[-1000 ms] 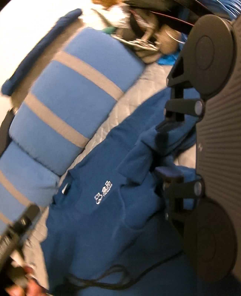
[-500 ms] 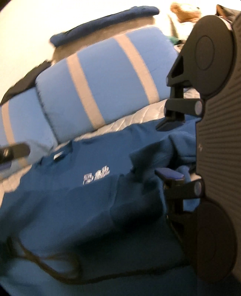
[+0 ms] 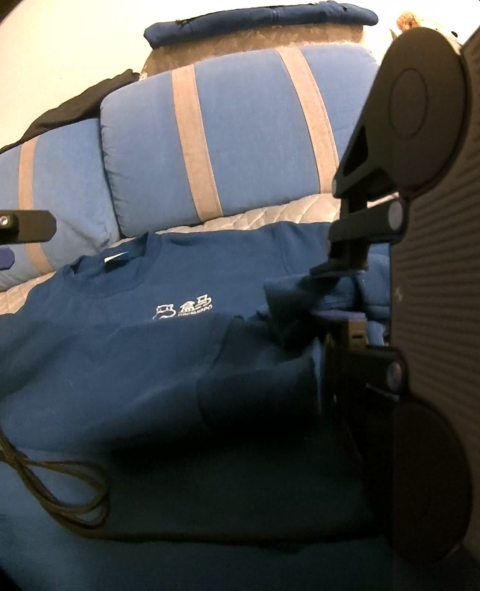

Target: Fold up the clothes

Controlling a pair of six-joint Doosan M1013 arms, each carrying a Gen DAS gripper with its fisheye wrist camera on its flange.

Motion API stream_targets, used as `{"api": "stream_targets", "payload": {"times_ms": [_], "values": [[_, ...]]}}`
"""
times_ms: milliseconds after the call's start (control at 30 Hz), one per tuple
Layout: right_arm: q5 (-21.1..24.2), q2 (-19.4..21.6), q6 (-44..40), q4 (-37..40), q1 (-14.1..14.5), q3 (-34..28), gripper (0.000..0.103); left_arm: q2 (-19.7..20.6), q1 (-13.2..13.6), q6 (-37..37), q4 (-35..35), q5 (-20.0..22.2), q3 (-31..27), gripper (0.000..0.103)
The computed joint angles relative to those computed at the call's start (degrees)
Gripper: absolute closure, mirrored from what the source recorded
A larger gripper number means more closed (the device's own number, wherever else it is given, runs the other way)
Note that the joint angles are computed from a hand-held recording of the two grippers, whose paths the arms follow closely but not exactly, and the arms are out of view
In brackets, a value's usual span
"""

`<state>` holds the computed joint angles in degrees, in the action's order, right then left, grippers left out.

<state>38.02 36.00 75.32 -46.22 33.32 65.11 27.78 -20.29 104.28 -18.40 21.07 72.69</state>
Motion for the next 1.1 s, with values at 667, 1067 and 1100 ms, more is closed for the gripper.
{"api": "stream_targets", "payload": {"times_ms": [667,1067,1100], "values": [[-6.7,-4.3,17.4,18.6,-3.5,-0.9,0.089,12.7,6.2,-23.2,-37.9,39.5,-19.5,0.020],[-12.4,-5.7,20.1,17.7,-3.0,1.6,0.089,17.0,5.1,-30.9,-53.7,38.8,-18.7,0.022],[-12.6,-5.8,17.8,19.2,-3.0,1.8,0.089,16.9,5.1,-30.5,-53.4,38.9,-18.9,0.022]]}}
